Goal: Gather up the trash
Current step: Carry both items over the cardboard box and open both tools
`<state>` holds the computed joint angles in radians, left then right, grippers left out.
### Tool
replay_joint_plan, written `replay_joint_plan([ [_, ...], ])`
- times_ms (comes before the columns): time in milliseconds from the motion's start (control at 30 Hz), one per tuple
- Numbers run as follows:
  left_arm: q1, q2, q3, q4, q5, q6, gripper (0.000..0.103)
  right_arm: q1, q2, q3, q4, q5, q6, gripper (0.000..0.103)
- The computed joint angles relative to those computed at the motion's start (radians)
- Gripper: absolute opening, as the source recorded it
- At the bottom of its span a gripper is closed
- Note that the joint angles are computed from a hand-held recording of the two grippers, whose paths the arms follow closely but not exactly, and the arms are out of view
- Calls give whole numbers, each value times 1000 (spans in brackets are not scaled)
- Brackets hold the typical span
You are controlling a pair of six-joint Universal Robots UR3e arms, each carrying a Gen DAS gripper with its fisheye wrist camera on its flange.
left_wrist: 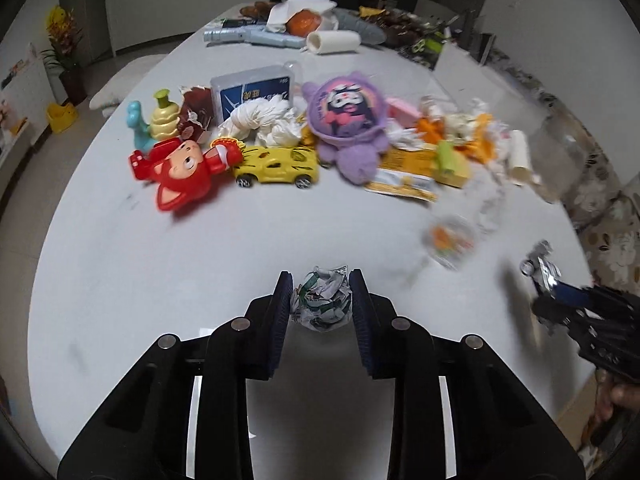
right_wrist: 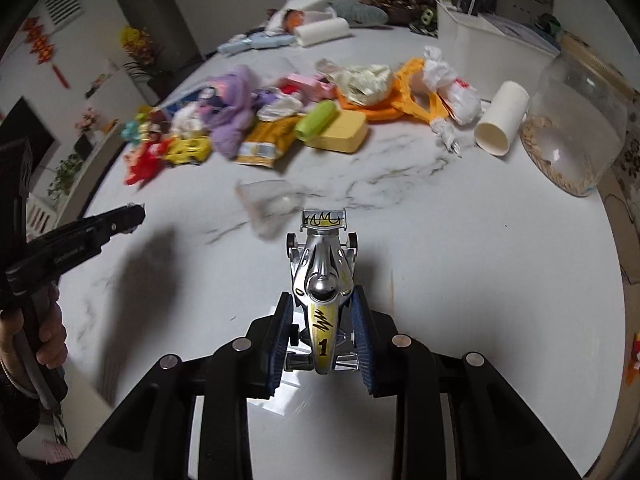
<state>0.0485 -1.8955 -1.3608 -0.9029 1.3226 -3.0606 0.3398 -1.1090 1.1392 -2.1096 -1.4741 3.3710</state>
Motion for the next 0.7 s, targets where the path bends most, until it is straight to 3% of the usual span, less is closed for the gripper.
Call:
replay_joint_plan([
  [133,-3,242,-197,-33,-30,23,29,-6,-155,126,-4,92,-57,30],
  [233,-55,425,-323,-82,-2,59,30,-3,-269,208,32,143,-117,30],
  [367,-154,576,-430,-145,52,106,30,18,-421,322,132,197,-222,30],
  [500,-218,675,-533,-211,48,129,32,48,-512,419,223,217,-294,30],
  [567,-251,682,-582,-206,62,135,42,64,-529,478,246,222,-319,31],
  [633,-281,666,-616,-190,91,131,71,69,-524,537,250,228,-333,35],
  [667,-284,659,-639,-178,96,131,72,71,-527,557,244,225,-332,44],
  [700,-276,660,-655,-181,91,135,72,76,-519,571,241,219,-333,47],
])
